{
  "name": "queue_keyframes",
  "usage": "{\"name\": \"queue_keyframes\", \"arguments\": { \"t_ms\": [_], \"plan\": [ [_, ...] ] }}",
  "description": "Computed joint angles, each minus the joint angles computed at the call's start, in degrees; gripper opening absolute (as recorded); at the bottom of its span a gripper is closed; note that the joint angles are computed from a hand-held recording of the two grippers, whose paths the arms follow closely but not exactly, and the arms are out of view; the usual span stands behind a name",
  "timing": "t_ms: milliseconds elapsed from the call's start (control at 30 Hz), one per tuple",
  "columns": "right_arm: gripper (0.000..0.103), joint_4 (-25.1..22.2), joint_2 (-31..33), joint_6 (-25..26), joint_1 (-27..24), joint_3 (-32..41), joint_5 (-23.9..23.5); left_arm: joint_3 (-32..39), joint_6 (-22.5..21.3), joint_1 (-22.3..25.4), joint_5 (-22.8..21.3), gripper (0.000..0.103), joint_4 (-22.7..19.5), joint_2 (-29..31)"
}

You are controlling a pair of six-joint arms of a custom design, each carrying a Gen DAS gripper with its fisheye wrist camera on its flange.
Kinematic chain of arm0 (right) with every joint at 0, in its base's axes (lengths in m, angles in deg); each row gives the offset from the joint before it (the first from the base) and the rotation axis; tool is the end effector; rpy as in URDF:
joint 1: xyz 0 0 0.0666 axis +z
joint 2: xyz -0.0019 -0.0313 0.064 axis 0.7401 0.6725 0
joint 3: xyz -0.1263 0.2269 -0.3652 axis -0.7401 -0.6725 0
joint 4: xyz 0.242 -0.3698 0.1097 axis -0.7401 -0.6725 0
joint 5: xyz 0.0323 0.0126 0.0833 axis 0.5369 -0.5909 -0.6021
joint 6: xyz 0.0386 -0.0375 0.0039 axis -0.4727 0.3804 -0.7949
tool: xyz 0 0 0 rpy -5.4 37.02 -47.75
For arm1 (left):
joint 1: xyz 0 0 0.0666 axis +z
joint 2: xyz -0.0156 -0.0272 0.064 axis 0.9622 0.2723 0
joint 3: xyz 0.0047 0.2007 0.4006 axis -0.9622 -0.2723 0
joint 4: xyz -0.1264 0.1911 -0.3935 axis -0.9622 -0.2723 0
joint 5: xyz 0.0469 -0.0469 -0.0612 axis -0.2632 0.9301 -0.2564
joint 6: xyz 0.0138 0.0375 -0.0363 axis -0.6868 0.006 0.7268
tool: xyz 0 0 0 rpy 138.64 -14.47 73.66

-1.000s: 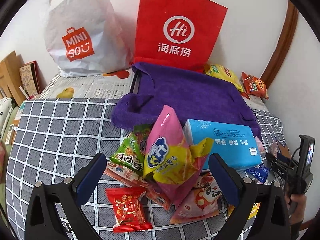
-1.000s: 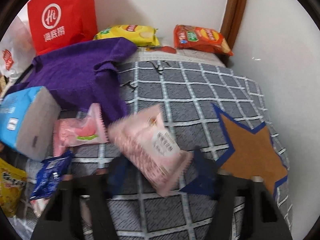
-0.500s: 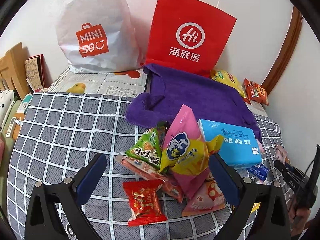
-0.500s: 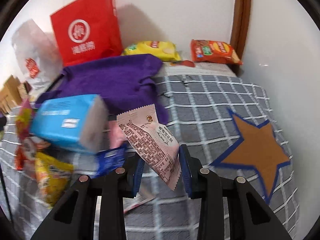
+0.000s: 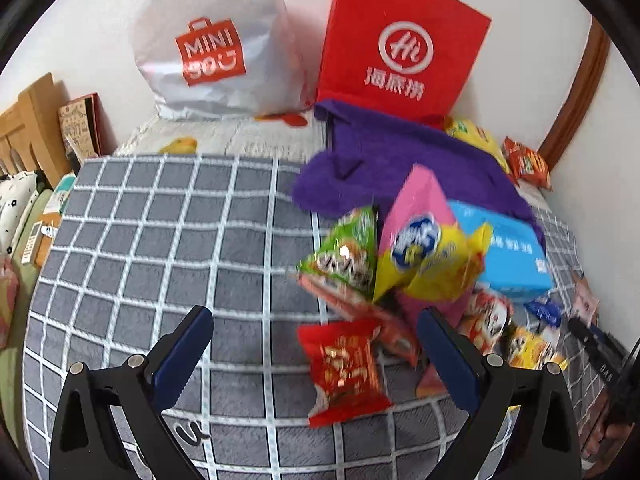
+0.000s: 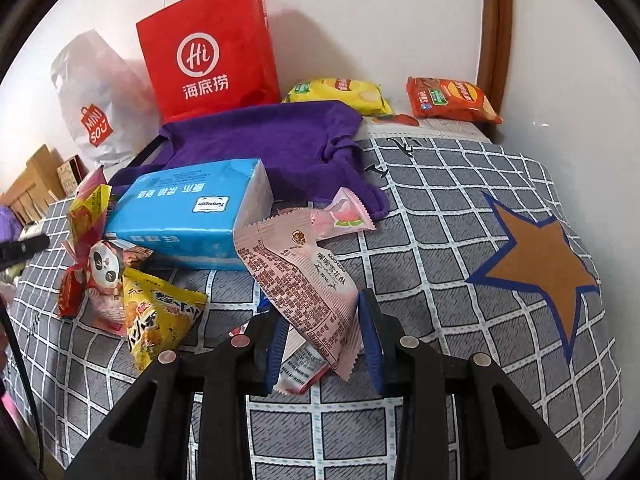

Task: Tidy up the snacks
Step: 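Lift the pink wafer packet with the right tool while the left tool reaches the red candy packet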

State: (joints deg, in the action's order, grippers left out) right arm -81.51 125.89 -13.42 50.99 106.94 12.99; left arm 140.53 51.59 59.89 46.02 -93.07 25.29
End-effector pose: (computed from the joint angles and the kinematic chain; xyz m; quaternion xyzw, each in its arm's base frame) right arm 0.3960 0.0172 0.4308 0.1063 0.9241 -0.0087 0.3669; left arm 0.5169 -0.1354 0.4575 0.0625 0.9455 -0.1010 0.3033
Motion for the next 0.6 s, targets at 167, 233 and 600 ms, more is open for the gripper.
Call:
{"name": "queue_keyframes", "arguments": {
  "t_ms": [167, 233, 600],
  "plan": [
    [0.034, -0.8, -0.7, -0.6, 0.6, -0.4, 0.6, -1.0, -0.5, -0.7, 0.2, 0.097, -1.2, 0.6],
    [0.034, -1.4, -1.0, -0.4, 0.9, -0.6, 1.2, -1.3, -0.8, -0.9, 0.5, 0.091, -1.3, 0.9],
    [0.035, -3.1, -0.9, -1.1, 2.2, -1.6, 2.4, -4.3, -3.5, -3.2, -6.3, 0.048, 1.4, 0.6]
  ]
}}
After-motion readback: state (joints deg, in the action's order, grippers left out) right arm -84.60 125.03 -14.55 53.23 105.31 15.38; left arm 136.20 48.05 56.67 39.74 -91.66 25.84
